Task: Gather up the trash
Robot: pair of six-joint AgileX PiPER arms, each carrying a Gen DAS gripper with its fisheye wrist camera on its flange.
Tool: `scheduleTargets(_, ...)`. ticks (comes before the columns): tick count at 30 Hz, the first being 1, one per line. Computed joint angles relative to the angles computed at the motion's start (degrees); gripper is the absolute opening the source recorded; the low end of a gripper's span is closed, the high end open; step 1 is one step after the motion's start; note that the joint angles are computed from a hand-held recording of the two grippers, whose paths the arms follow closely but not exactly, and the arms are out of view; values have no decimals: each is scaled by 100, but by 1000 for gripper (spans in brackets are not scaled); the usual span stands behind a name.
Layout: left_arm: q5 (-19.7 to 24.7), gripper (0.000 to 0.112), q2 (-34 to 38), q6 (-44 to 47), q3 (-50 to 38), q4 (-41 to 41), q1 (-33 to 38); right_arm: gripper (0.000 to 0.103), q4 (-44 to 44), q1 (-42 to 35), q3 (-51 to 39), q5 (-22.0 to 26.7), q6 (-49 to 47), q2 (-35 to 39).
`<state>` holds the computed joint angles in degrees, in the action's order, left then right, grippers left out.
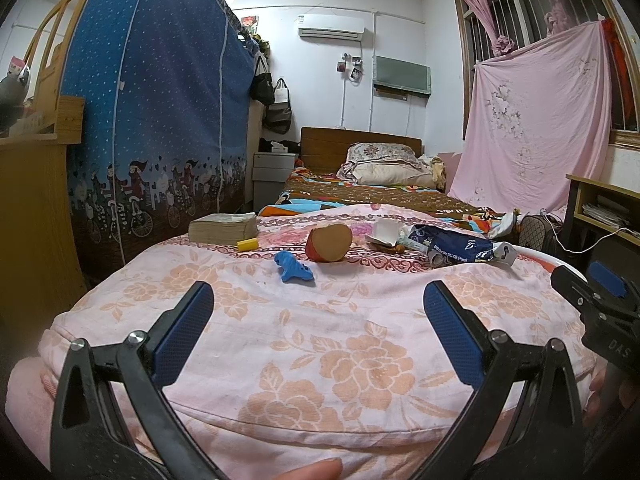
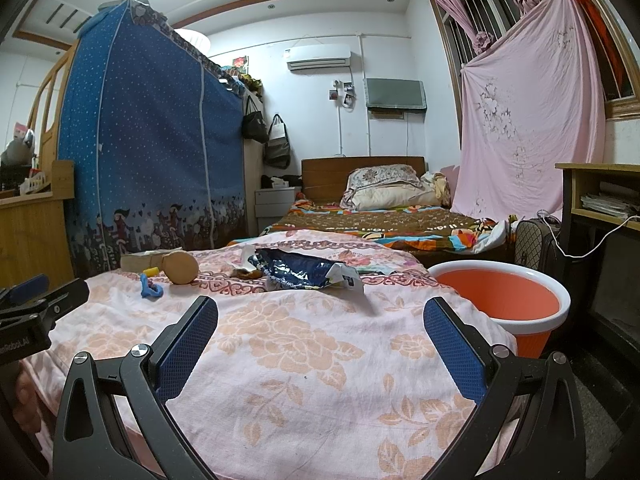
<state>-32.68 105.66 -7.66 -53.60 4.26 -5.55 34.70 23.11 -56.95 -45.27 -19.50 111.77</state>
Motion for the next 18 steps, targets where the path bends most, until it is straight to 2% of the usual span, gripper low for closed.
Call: scheduleTargets(18, -5, 92, -5, 25, 7, -23, -7, 103, 18, 9, -33, 11, 9, 40)
